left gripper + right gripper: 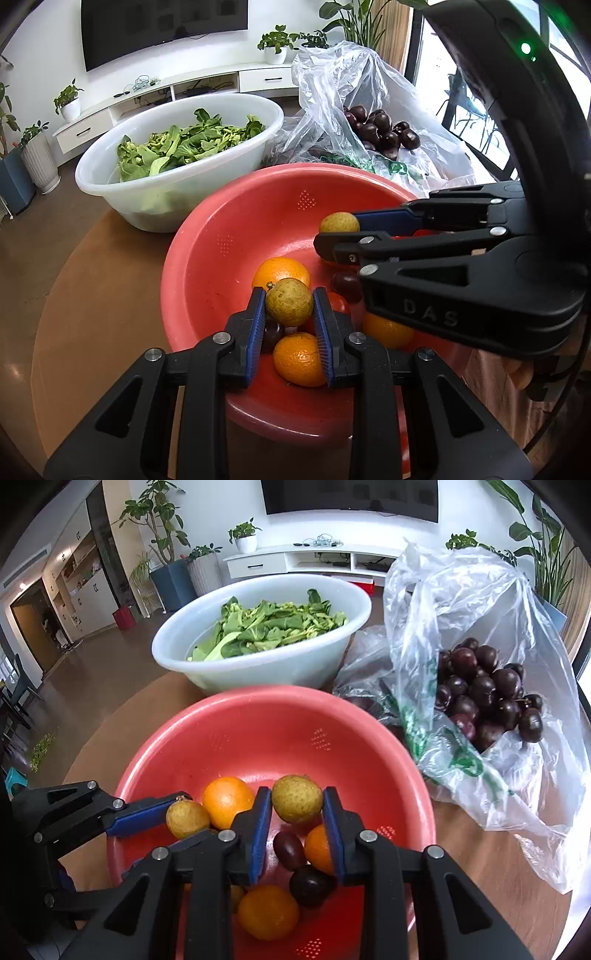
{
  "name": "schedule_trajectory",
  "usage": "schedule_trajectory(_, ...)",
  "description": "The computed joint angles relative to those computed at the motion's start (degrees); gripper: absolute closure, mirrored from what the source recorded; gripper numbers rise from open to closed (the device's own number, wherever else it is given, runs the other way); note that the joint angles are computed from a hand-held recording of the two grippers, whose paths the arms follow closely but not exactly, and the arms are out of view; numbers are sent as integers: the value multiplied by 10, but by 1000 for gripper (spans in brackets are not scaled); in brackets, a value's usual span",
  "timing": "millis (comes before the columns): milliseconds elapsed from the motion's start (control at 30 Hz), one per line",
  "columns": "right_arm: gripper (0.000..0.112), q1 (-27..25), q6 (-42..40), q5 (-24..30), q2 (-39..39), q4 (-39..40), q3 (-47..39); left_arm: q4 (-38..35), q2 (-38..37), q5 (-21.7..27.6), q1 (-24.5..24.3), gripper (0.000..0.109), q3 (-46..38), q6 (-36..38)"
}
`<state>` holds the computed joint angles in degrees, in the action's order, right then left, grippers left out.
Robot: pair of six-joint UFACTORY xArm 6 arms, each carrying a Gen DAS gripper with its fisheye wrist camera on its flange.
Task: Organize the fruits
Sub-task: 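Carry both yellow-green fruits into the red basin and open both tools, then move both open tools back toward the last tomato and orange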
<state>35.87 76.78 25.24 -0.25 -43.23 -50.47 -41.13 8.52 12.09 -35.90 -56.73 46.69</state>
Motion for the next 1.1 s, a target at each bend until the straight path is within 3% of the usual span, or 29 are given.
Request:
schedule_trajectory(233,80,1,-7,5,2,4,-1,-2,-1,-2,-2,78,2,8)
schedule_trajectory(367,76,3,-8,6,6,0,-6,-31,-7,-10,-8,51,6,34)
schedule_trajectory(567,68,11,2,17,-10,-10,4,-17,-21,-14,-4,45,18,13)
schedule_trajectory(700,56,23,36,28,-50,-39,28,-33,-52,-29,-7,21,42,28)
schedule_trajectory(800,45,38,82,39,-98,-72,60,-54,-85,-42,-12,10,67,43)
schedule_trajectory(1000,34,81,165,72,-200,-112,137,-137,-159,-93,-32,6,135,96)
schedule_trajectory(1100,28,117,216,97,-240,-133,168,-73,-198,-127,-41,6,188,29)
